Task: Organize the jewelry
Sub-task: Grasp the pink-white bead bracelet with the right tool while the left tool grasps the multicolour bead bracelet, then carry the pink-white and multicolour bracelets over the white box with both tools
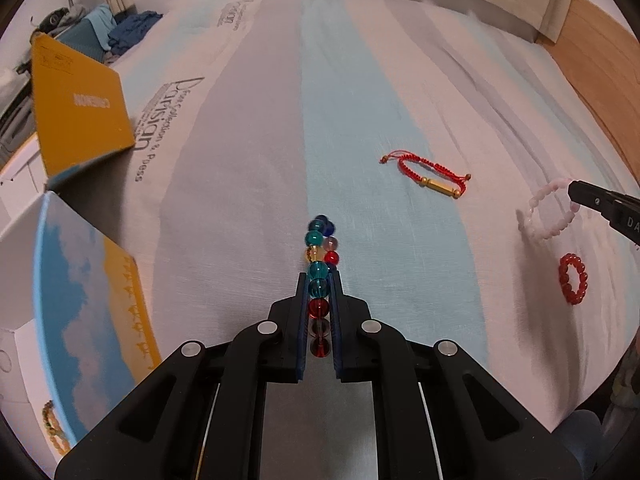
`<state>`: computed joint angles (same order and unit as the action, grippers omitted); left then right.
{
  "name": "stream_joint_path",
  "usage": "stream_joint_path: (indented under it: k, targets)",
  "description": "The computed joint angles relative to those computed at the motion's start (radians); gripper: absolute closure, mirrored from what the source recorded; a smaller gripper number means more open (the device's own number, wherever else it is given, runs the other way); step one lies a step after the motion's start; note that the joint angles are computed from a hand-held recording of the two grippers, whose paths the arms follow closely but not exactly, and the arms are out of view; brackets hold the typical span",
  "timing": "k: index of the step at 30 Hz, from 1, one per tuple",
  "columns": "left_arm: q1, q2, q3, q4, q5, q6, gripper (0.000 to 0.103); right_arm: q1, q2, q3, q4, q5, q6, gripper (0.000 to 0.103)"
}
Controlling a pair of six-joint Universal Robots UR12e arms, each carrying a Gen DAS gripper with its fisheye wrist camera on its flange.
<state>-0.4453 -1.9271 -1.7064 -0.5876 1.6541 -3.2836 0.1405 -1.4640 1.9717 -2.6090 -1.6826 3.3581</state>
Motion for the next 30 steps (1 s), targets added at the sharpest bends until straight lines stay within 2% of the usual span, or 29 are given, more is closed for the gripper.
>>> stream_joint_path:
  k: [19,30]
  targets:
    - [0.006,0.073,-0.037,-0.006,-0.006,-0.002,0.095,0.031,-0.049,0.008,0.01,-0.008,0.029,0.093]
    - [0.013,0.134,-0.071,0.001,-0.001,-0.003,0.095,0.067,-0.081,0.004,0.01,-0.013,0.043,0.093]
